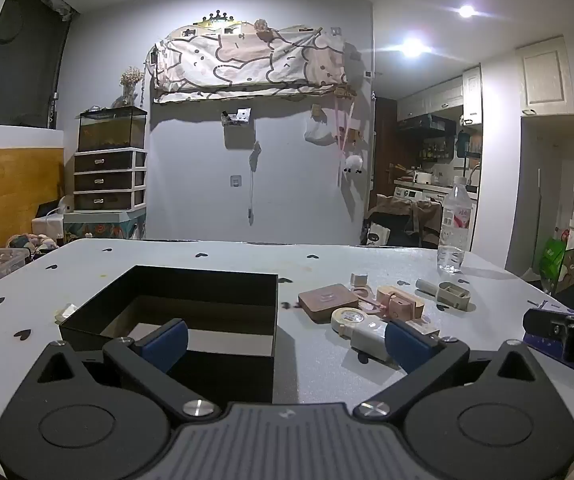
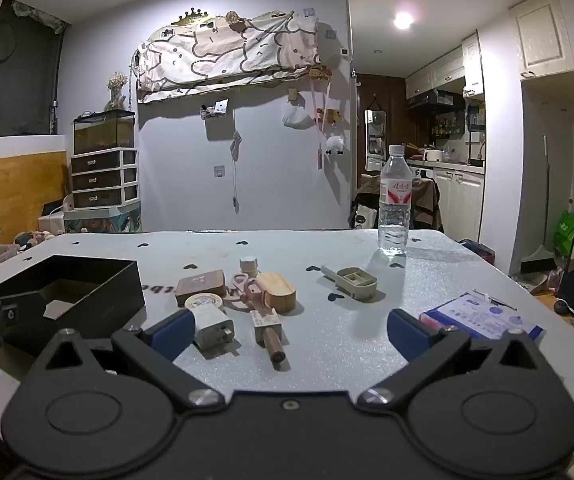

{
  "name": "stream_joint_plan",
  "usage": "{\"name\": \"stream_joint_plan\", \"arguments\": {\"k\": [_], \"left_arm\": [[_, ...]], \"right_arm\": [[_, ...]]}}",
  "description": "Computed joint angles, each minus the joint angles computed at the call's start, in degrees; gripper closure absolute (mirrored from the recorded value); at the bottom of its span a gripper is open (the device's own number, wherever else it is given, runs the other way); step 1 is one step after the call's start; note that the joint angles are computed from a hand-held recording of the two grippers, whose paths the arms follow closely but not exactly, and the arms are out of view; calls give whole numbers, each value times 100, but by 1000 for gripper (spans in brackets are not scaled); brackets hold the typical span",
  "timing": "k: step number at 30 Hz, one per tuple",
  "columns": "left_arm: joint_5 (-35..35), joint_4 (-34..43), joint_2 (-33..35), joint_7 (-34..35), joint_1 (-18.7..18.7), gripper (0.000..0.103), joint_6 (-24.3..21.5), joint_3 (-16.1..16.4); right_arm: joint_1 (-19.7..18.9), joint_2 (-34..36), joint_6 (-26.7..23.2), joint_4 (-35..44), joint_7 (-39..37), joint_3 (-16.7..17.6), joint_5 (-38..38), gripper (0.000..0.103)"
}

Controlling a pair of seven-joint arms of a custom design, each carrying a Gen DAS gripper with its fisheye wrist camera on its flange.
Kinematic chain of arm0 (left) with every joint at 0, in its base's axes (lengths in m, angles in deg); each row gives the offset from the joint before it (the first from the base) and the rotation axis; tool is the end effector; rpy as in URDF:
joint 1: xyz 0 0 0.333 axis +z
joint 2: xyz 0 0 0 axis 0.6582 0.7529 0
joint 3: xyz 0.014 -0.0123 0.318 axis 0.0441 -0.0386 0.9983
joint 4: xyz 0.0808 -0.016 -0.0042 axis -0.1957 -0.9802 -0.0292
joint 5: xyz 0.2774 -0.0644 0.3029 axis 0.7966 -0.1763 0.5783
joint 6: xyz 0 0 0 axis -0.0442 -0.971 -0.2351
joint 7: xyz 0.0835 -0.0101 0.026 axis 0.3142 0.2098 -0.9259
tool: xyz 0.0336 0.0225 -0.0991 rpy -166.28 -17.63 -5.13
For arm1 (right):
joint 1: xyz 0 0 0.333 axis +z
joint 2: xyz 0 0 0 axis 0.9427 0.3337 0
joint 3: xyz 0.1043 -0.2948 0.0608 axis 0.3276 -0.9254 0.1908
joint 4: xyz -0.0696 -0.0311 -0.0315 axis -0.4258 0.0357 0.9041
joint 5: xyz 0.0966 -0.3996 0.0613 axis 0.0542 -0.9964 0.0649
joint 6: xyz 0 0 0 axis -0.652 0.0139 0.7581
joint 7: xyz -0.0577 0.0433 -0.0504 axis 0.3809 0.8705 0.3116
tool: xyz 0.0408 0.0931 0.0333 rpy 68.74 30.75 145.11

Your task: Organize rigid objects

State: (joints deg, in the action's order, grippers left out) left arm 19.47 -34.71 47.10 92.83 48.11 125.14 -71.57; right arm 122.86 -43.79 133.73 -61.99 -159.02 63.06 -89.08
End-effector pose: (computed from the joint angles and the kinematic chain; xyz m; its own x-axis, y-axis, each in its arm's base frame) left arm 0.6884 -0.3369 0.3803 -0.6870 -0.7261 0.0291 -0.2202 0.1698 -0.9606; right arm 0.5486 0.5023 0.3853 -0.6378 -0.7693 -0.0366 -0.1965 0.2084 -0.9581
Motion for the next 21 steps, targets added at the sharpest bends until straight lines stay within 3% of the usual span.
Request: {"name": "stream_joint_plan", "arguments": {"k": [21], "left_arm": [[73, 26, 4, -96, -27, 0, 32, 45]], "right_arm": [[2, -3, 10, 4, -13, 8, 27, 0]]}}
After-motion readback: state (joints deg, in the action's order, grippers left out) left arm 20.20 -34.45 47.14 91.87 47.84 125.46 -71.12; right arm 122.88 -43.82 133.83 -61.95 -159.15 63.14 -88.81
